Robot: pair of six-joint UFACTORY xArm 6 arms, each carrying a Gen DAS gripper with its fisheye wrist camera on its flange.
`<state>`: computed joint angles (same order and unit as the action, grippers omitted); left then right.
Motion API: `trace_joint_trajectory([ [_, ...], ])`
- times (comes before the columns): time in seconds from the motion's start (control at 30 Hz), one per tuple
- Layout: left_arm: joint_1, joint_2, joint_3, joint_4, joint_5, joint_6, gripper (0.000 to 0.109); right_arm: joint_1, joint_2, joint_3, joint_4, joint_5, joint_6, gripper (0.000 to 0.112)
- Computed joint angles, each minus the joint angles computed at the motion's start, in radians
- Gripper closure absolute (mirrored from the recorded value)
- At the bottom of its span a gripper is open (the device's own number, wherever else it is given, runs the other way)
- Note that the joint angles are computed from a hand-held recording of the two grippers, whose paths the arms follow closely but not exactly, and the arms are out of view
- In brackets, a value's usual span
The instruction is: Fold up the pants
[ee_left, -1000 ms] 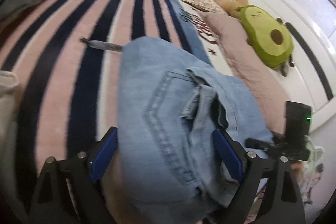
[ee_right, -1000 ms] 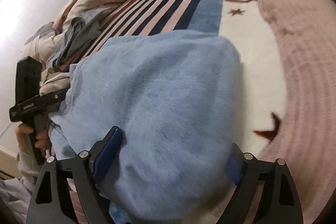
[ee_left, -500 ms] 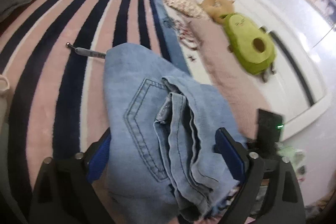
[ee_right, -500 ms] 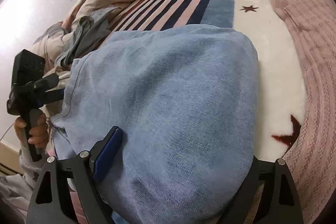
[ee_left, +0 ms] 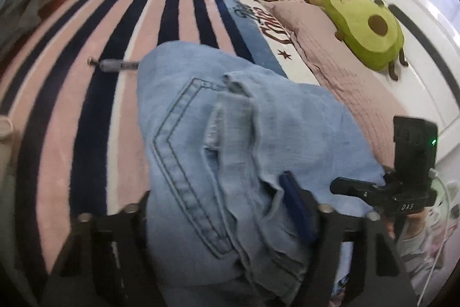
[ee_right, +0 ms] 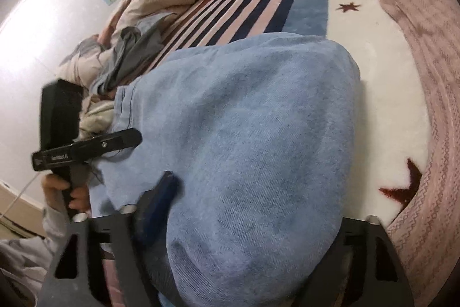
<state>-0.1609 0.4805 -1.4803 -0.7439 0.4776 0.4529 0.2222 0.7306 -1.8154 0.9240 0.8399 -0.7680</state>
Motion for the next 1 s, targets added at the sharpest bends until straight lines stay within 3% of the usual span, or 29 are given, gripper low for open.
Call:
trace_joint_trajectory([
  [0.07,-0.008,-0.019,0.021,0.043,-0.033,-0.018,0.068,0.01,-0.031,0.034,0.008,-0.032,-0.023,0.067],
  [0.2,-0.024,-0.082,0.084,0.083,-0.099,-0.013,0.084,0.028,-0.093,0.099,0.016,-0.087,-0.057,0.077],
  [0.63,-0.001,-0.431,0.43,0.087,-0.322,0.031,0.086,0.132,-0.269,0.209,0.082,-0.133,-0.162,0.079],
  [0.83,0.053,-0.587,0.565,-0.061,-0.371,0.172,0.086,0.212,-0.286,0.174,0.057,-0.145,-0.154,0.079],
  [1.0,0.134,-0.701,0.63,-0.207,-0.347,0.331,0.086,0.274,-0.244,0.077,0.009,-0.114,-0.104,0.079],
])
